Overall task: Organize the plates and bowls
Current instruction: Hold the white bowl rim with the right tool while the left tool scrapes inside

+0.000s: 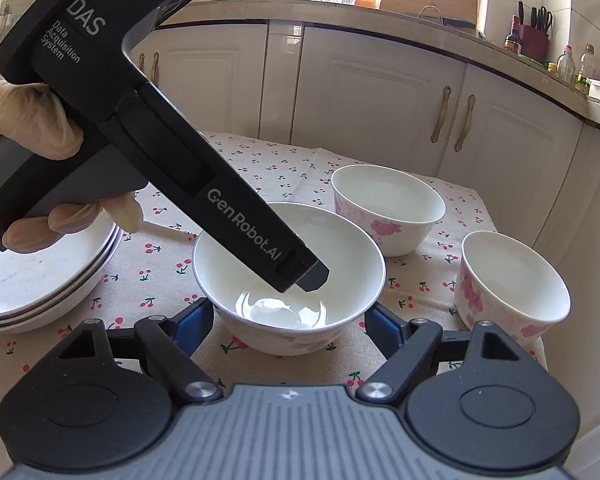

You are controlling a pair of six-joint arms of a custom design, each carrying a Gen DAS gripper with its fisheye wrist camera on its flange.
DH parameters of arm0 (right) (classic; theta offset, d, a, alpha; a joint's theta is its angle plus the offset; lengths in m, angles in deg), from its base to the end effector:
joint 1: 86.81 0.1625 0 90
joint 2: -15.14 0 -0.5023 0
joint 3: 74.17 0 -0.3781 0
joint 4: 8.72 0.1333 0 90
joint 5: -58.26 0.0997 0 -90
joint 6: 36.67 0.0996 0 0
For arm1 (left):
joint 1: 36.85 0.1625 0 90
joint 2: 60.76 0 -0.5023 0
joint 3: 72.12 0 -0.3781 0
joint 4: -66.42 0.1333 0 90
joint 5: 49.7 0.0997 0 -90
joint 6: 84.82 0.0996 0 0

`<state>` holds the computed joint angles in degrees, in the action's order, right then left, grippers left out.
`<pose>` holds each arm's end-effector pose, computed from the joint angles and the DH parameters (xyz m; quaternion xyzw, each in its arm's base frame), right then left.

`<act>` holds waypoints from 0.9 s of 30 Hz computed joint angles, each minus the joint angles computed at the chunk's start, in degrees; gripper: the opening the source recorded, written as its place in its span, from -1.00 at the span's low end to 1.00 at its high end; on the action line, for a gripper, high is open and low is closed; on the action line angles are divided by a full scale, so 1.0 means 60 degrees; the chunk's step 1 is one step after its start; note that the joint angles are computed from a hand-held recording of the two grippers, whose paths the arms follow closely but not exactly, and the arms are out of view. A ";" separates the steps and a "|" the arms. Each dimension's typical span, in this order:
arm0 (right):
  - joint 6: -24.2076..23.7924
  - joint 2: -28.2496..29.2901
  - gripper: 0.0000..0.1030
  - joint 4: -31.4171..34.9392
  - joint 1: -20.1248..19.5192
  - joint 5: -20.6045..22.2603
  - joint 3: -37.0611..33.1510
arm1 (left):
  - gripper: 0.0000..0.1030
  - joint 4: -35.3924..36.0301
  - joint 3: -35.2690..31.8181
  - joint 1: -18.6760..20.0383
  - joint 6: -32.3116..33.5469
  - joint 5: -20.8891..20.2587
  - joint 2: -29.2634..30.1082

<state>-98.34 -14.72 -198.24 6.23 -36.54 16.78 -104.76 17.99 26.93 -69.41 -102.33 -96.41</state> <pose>0.1650 -0.7505 0.0658 0.4933 -0.8044 0.2674 0.1955 -0.1587 -0.7608 0.1217 0.2583 0.8878 -0.2473 0.2897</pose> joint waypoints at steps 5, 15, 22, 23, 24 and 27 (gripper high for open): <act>-0.0039 -0.0235 0.67 -0.0101 0.0014 0.0015 0.0327 | 0.23 -0.0217 0.0286 -0.0155 -0.0059 0.0001 -0.0112; -0.0223 -0.1066 0.67 -0.0477 -0.0061 0.0204 0.1519 | 0.24 -0.0891 0.1236 -0.0622 -0.0438 0.0024 -0.0328; -0.0342 -0.1582 0.67 -0.0717 -0.0192 0.0256 0.2321 | 0.24 -0.1319 0.1921 -0.0960 -0.0751 0.0047 -0.0366; -0.0359 -0.1649 0.67 -0.0781 -0.0222 0.0265 0.2457 | 0.24 -0.1371 0.2010 -0.1005 -0.0805 0.0055 -0.0368; -0.0362 -0.1696 0.67 -0.0815 -0.0239 0.0272 0.2542 | 0.24 -0.1403 0.2068 -0.1034 -0.0842 0.0065 -0.0362; -0.0408 -0.1844 0.67 -0.0900 -0.0306 0.0286 0.2804 | 0.24 -0.1545 0.2291 -0.1134 -0.1010 0.0064 -0.0347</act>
<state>-100.79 -25.78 -203.64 4.39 -34.83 33.61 -114.03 31.74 20.13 -75.47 -101.94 -98.49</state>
